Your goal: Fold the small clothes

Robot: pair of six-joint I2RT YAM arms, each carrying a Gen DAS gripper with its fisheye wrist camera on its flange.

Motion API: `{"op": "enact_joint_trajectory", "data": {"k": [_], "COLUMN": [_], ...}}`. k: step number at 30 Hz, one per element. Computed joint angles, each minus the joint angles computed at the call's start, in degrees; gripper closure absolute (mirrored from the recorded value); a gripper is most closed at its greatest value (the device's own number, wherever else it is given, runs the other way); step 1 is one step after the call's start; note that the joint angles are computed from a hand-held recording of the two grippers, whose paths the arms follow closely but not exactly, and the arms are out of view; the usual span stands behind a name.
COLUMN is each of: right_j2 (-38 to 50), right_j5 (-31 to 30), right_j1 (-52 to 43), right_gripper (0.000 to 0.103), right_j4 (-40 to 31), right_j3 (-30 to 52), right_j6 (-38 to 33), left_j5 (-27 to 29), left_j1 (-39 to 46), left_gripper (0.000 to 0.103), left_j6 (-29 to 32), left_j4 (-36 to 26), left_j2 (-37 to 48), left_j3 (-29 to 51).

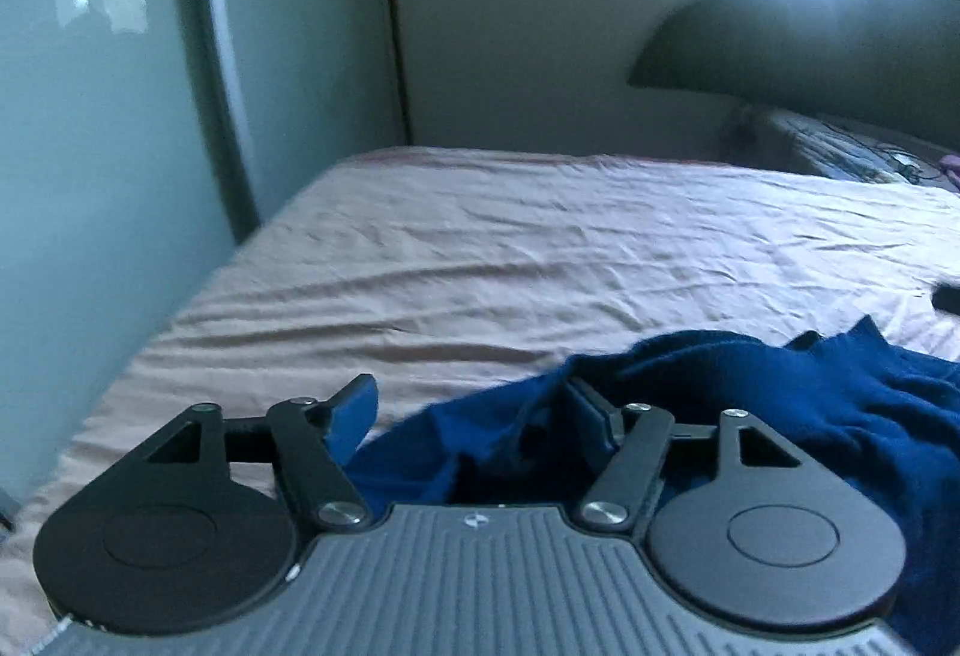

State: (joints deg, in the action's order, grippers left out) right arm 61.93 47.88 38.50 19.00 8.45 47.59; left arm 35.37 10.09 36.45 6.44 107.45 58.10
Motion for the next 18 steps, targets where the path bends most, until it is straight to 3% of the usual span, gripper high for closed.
{"op": "enact_joint_trajectory", "data": {"k": [3, 5, 7, 9, 11, 15, 18], "right_j2": [-0.9, 2.5, 7.1, 9.1, 7.1, 5.7, 13.3], "right_j5": [-11.8, -18.8, -15.9, -8.6, -5.2, -15.9, -22.1], "right_j1": [-1.4, -4.0, -3.5, -2.8, -4.7, -14.9, -19.9], "right_gripper": [0.043, 0.043, 0.043, 0.043, 0.043, 0.044, 0.048], "right_j4": [0.4, 1.2, -1.5, -4.9, -6.4, -2.0, 4.2], "right_j3": [-0.9, 0.1, 2.8, 4.4, 3.5, 0.9, 2.5], "right_j6": [-2.5, -3.7, -2.6, 0.0, 2.2, -1.7, -4.7], "left_j5": [-1.1, -3.4, -3.6, -2.4, -3.1, -9.4, -7.6], "left_j1": [0.0, -0.8, -0.6, 0.2, 0.6, 0.1, 0.6], "left_gripper": [0.016, 0.017, 0.017, 0.017, 0.016, 0.012, 0.012], "left_j6": [-1.9, -4.0, -5.1, -4.0, -2.8, -6.2, -6.1], "left_j4": [3.6, 4.0, 2.1, 0.3, 2.4, 8.6, 1.5], "left_j2": [0.0, 1.0, 1.5, 1.7, 1.5, 2.8, 4.3], "left_j3": [-0.6, 0.5, 1.9, 2.4, 1.0, 0.5, 4.6]}}
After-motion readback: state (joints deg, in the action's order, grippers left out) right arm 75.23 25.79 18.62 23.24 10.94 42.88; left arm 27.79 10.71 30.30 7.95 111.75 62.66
